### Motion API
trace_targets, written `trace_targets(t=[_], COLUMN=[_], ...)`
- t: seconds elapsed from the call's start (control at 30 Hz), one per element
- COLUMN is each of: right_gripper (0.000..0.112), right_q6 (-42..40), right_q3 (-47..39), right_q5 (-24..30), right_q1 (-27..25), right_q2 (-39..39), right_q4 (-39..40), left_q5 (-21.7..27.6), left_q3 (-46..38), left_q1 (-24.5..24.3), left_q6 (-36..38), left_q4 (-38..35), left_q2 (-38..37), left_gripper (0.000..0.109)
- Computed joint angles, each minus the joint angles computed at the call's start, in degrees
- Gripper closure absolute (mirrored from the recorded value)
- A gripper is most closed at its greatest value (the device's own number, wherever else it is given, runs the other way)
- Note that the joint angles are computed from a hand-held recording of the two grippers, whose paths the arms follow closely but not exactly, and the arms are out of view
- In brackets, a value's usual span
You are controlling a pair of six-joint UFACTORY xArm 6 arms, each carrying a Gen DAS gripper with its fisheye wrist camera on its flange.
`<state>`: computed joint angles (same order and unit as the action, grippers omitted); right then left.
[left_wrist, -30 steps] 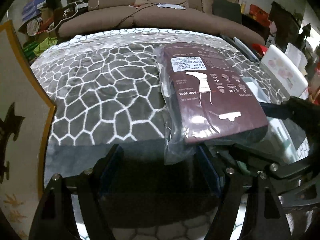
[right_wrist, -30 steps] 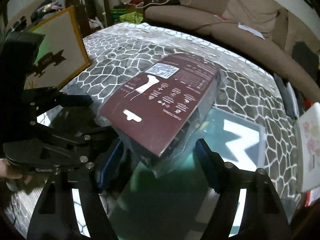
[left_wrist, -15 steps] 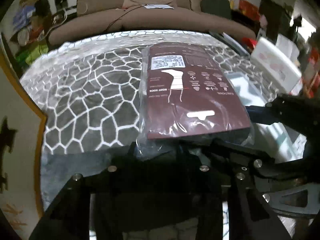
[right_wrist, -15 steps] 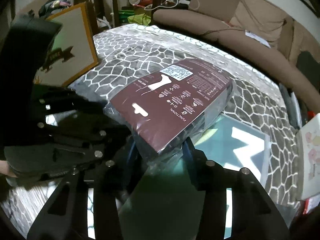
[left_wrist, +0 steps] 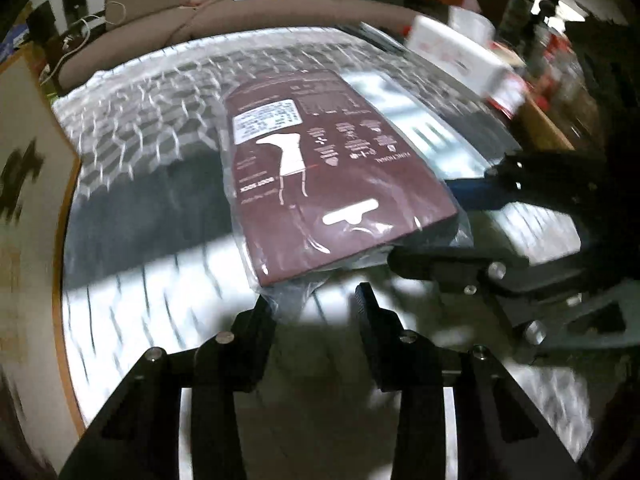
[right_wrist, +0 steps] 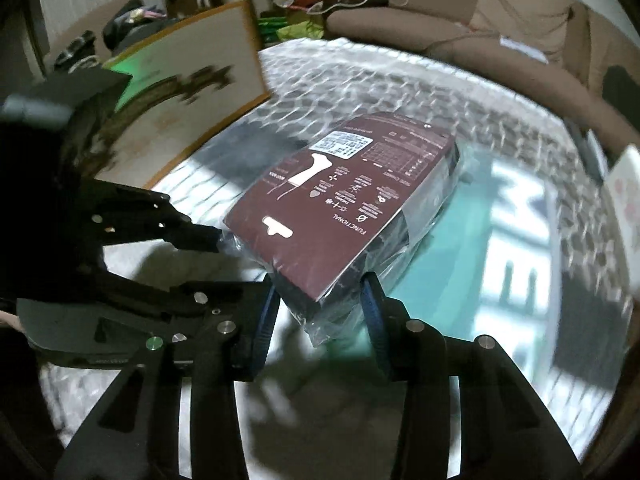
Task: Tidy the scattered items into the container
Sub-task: 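Grasp the maroon sock package with the left gripper while the right gripper closes on it, then lift the maroon sock package off the table held in both grippers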
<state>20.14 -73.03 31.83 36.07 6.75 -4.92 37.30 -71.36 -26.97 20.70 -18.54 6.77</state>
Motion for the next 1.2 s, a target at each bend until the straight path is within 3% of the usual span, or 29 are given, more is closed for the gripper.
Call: trace_targets(t=[0.3,0.43,0.7,0.83,0.97,1.07,1.13,1.2], right_gripper=[0.073,0.073,0.073,0.073,0.07,0.067,0.059,0.032], right_q6=[9.6,15.6,25.7,25.2,21.6,15.3,17.6,21.3], right_q3=[11.8,14.7,14.0,10.8,6.2,5.4,8.3,11.1], right_q5=[1.8,1.0,-2.9,-5.3,-7.1,-6.8,-5.7,0.5], right_q1=[10.6,14.7,21.1,21.8,22.0,22.0,21.5,20.2], right_q2=[-10.8,-12.9,-11.2,-7.6,-2.9,-3.4,-8.4,-14.8], right_q4=[2.4,2.4,-0.3,2.4,7.2,13.6,8.9,-0.5], left_q5=[5.3,5.3,6.6,8.2,8.8,11.4,13.1,14.3], left_q3=[20.7,27.4,31.9,33.0,35.7,35.7,35.3,35.1], left_q1=[-0.7,-0.7,3.1,6.3,9.7,14.0,15.8,15.6], left_q6=[-0.6,-2.9,-7.2,-8.5,-8.2,-4.6,-2.3,-0.8], left_q4=[-0.4,1.4,7.0,7.3,7.4,-0.3,-5.0,-6.4], left_q2=[-21.0,-28.2,-34.2,-36.6,-41.2,-42.1,-42.0,-42.0], left_gripper=[0.07,0.07,0.067,0.053,0.049,0.043,0.043,0.043])
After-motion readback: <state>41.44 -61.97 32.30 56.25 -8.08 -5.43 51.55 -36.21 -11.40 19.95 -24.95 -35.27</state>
